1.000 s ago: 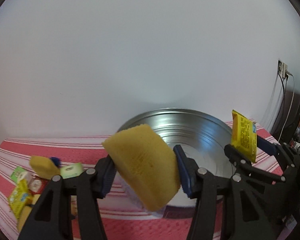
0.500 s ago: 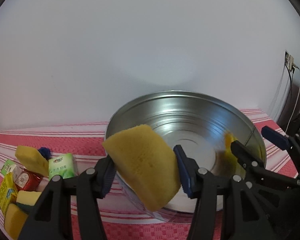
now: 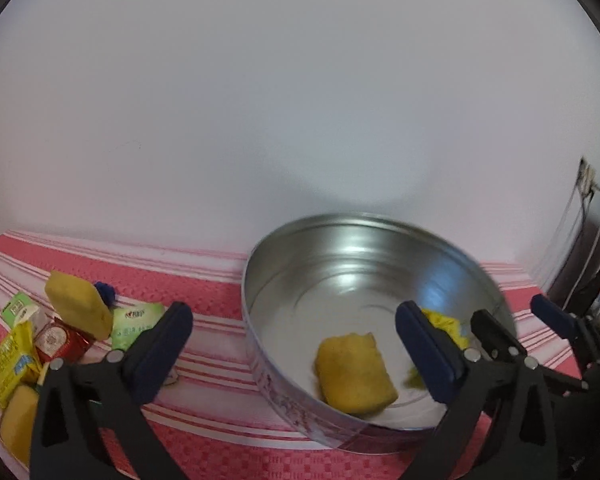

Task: Organize objects
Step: 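Release the yellow packet into the tin while the left gripper drops a sponge in, then grasp a yellow-green scrub sponge with the left gripper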

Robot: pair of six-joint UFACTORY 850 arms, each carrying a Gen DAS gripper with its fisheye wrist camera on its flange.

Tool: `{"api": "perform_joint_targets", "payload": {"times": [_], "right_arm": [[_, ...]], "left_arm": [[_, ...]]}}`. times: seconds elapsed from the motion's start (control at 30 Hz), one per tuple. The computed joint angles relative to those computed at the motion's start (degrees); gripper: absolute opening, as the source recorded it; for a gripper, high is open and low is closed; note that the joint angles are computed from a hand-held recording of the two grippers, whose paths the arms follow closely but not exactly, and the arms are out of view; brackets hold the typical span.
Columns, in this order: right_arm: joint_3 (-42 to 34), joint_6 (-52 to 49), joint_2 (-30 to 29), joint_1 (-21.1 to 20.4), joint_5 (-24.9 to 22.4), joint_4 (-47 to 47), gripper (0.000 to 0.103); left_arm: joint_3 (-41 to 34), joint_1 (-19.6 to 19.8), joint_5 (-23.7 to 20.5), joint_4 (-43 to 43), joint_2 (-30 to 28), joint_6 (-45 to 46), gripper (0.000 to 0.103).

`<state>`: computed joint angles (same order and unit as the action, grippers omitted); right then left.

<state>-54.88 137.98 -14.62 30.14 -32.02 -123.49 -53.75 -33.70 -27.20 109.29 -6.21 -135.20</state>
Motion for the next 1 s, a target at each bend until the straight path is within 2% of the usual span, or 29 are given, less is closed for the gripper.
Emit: {"api": "perform_joint_targets", "payload": {"times": [0.07,0.13,0.27,0.4,0.47,0.57,0.8,0.9,1.0], "right_arm": [[1.7,3.9,1.4,0.3,-2.8,-2.5,0.082],[3.4,6.6,2.7,0.8,-6.7,-3.0,0.082],[5.3,11.5,3.8,1.4,-15.1,-1.5,0.083],[9.2,18.2,6.4,2.3,-22.5,-2.8,0.084],[9.6,18.7,6.0,2.9,-25.5,-1.8,0.087],[8.2,17.1,4.4,3.0,-24.9,-1.5,0.088],[6.0,13.0,1.5,3.3,-22.1,-3.4,0.088],[5.3,11.1,0.6,3.5,-21.3,-3.7,0.088],[5.3,10.2,0.5,3.9,-21.4,-4.2,0.088]], "left_arm": [[1.4,-0.4,-1.5,0.9,1.8,0.0,0.103],[2.8,-1.0,-4.9,0.2,3.3,1.9,0.103],[8.8,-3.2,-15.9,-2.0,8.0,3.9,0.103],[13.5,-3.4,-18.7,-1.0,10.6,3.6,0.103],[14.3,-3.3,-19.3,-2.1,10.7,5.7,0.103],[14.3,-3.0,-19.3,-3.1,10.3,8.8,0.103],[13.9,-1.3,-14.3,0.0,9.7,8.4,0.103],[14.2,-2.2,-14.9,-0.3,10.0,8.8,0.103],[13.3,-2.8,-15.4,-5.6,9.8,14.3,0.103]]}}
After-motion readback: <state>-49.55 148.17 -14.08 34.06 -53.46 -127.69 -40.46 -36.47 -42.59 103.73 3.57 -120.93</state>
